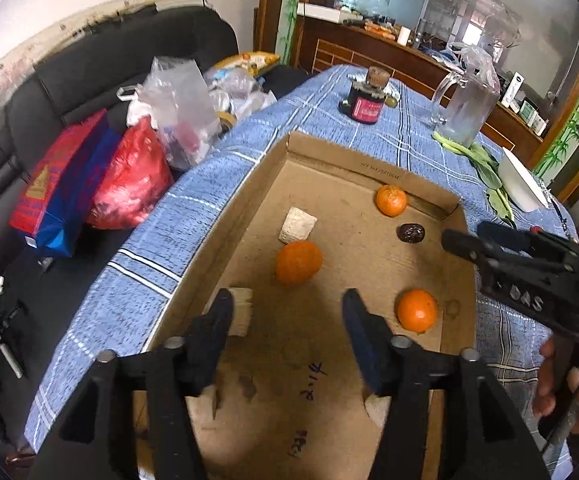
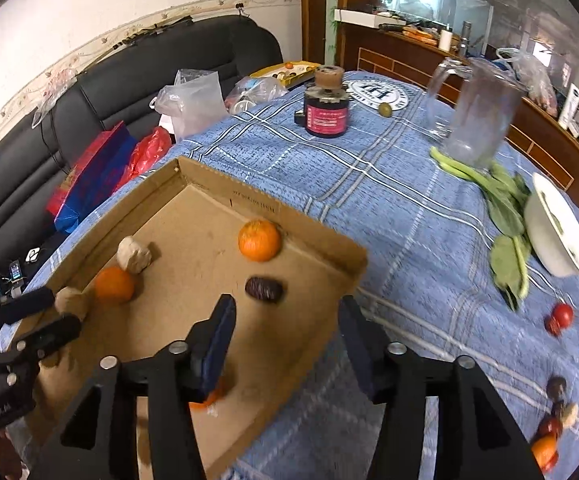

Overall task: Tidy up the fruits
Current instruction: 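Move both open tools back from the tray toward the fruits, then grasp a red tomato with the right tool while the left tool grasps a tangerine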

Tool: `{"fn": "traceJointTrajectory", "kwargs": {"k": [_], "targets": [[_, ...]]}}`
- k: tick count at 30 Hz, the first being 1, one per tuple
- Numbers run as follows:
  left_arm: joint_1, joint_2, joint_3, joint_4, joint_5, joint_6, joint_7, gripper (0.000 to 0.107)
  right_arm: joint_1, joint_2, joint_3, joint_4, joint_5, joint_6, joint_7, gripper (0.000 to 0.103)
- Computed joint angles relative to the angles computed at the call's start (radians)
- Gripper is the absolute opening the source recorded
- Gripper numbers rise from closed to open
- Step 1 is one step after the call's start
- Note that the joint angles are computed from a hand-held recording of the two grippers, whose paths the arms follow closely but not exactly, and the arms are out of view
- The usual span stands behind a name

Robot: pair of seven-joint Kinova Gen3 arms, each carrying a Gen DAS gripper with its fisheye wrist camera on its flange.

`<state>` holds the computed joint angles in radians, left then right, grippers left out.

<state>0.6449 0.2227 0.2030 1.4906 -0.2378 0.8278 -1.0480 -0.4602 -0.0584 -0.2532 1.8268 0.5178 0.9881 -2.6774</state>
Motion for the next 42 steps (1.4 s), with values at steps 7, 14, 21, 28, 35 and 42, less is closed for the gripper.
{"fn": "traceJointTrajectory", "kwargs": {"k": [7, 14, 21, 28, 35, 42], "targets": [[0.067, -0.042, 0.01, 0.033, -0.111, 0.008, 0.11, 0.065, -0.015, -0.141, -0.087, 0.084, -0.018, 0.086, -0.094, 0.058], [0.161, -0.047, 0.046, 0.033, -0.22, 0.059, 0.27, 0.073, 0.043, -0.323, -0.242, 0.161, -0.084, 0.228, -0.197, 0.072], [0.309, 0.036, 0.085, -0.061, -0.294, 0.153, 0.311, 0.074, 0.113, -0.546, -0.316, 0.226, -0.214, 0.395, -0.202, 0.084], [0.472, 0.144, 0.066, -0.199, -0.299, 0.241, 0.289, 0.074, 0.151, -0.776, -0.242, 0.281, -0.239, 0.572, -0.079, 0.094], [0.593, 0.239, 0.019, -0.342, -0.302, 0.335, 0.279, 0.074, 0.113, -0.843, -0.05, 0.378, -0.141, 0.503, 0.1, 0.094], [0.653, 0.347, -0.023, -0.524, -0.273, 0.414, 0.225, 0.074, 0.073, -0.805, 0.142, 0.462, -0.125, 0.338, 0.247, 0.053]]}}
